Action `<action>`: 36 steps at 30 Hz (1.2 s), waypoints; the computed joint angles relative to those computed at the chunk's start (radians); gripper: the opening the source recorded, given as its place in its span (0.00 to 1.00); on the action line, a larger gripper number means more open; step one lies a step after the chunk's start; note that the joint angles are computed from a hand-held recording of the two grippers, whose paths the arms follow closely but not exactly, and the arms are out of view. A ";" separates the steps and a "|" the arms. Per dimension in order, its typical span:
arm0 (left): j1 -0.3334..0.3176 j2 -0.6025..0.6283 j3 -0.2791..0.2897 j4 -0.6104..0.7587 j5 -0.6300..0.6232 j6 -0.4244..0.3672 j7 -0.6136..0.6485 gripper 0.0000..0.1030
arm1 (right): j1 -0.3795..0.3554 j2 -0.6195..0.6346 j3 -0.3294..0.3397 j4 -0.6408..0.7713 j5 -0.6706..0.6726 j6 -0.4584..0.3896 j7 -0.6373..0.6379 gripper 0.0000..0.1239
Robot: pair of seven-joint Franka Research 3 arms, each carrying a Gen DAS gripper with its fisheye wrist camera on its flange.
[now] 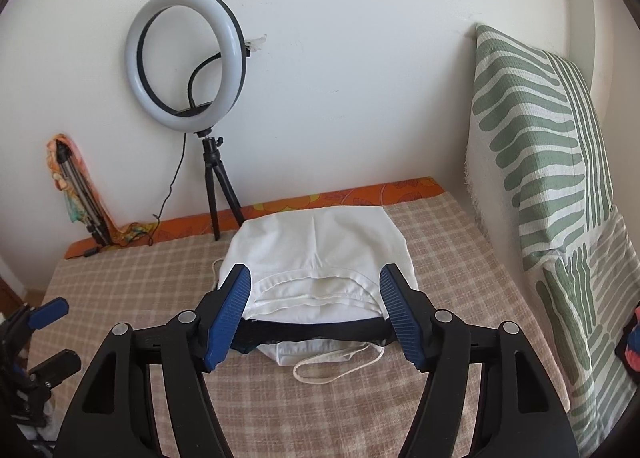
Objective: Fold small clothes
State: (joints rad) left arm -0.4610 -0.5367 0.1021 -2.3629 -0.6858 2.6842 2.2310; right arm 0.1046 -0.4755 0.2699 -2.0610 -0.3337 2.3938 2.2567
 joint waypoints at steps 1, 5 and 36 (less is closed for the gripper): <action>0.008 -0.019 -0.002 -0.017 0.005 0.012 0.004 0.94 | 0.002 -0.006 0.010 -0.003 -0.004 -0.003 0.010 0.61; 0.006 -0.094 0.022 -0.077 0.027 0.043 0.006 1.00 | 0.009 -0.031 0.052 -0.021 -0.021 -0.008 0.065 0.65; -0.067 -0.351 0.141 -0.313 0.284 0.103 -0.072 1.00 | 0.012 -0.091 0.228 -0.109 -0.255 -0.085 0.540 0.69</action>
State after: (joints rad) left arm -0.5278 -0.8882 0.2430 -2.6764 -0.4017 2.7869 2.1593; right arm 0.1169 -0.5665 0.4980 -2.1699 -0.5892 2.3091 2.7965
